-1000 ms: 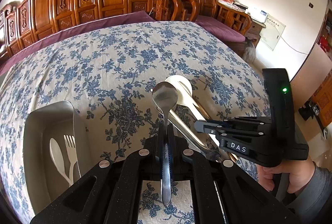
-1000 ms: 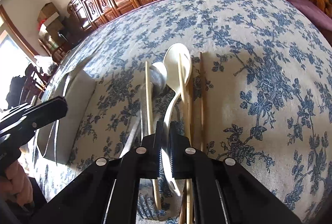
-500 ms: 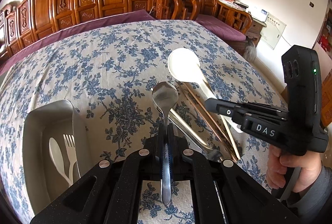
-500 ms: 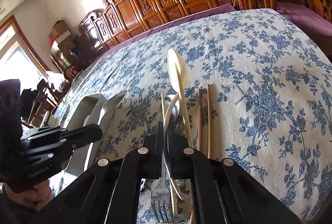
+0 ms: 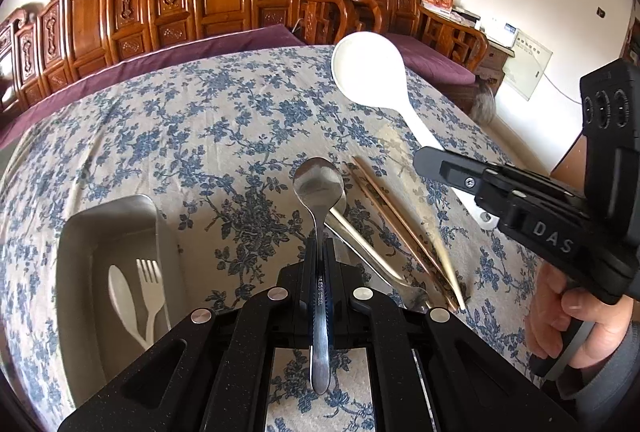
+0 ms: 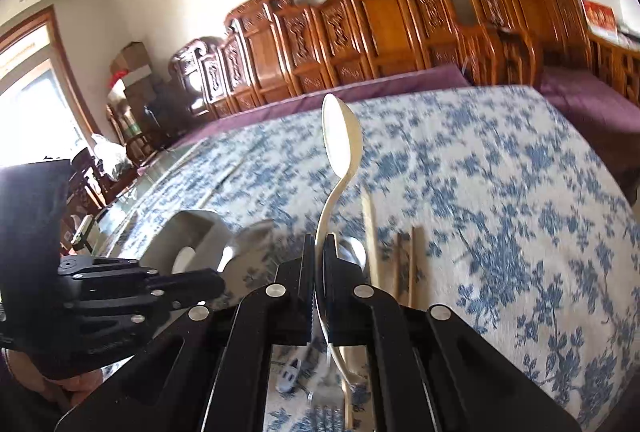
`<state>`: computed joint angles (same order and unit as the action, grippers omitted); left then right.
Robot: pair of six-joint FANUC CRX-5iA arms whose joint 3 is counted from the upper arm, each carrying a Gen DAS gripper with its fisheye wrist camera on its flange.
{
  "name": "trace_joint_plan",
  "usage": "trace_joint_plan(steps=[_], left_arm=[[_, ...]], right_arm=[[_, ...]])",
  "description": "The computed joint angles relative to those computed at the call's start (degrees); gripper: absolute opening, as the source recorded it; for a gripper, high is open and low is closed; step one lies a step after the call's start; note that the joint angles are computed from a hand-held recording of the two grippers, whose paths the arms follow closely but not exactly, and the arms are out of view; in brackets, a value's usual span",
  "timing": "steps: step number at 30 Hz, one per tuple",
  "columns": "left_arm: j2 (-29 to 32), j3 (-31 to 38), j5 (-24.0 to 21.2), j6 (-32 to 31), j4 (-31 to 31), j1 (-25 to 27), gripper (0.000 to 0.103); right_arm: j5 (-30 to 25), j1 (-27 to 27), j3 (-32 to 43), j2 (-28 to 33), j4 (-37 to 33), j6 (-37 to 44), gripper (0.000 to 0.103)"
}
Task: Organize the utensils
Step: 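Place the steel spoon in the tray with the left tool while the right carries its spoon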
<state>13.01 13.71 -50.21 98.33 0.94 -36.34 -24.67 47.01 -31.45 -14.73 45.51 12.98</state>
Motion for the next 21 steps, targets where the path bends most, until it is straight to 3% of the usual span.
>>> trace_joint_plan(steps=[21], left_arm=[[-10.2, -7.6, -0.7, 4.5, -3.0, 5.2, 0.002]], right_arm=[[-6.1, 8.2, 3.6, 3.6, -2.8, 3.4, 0.006]])
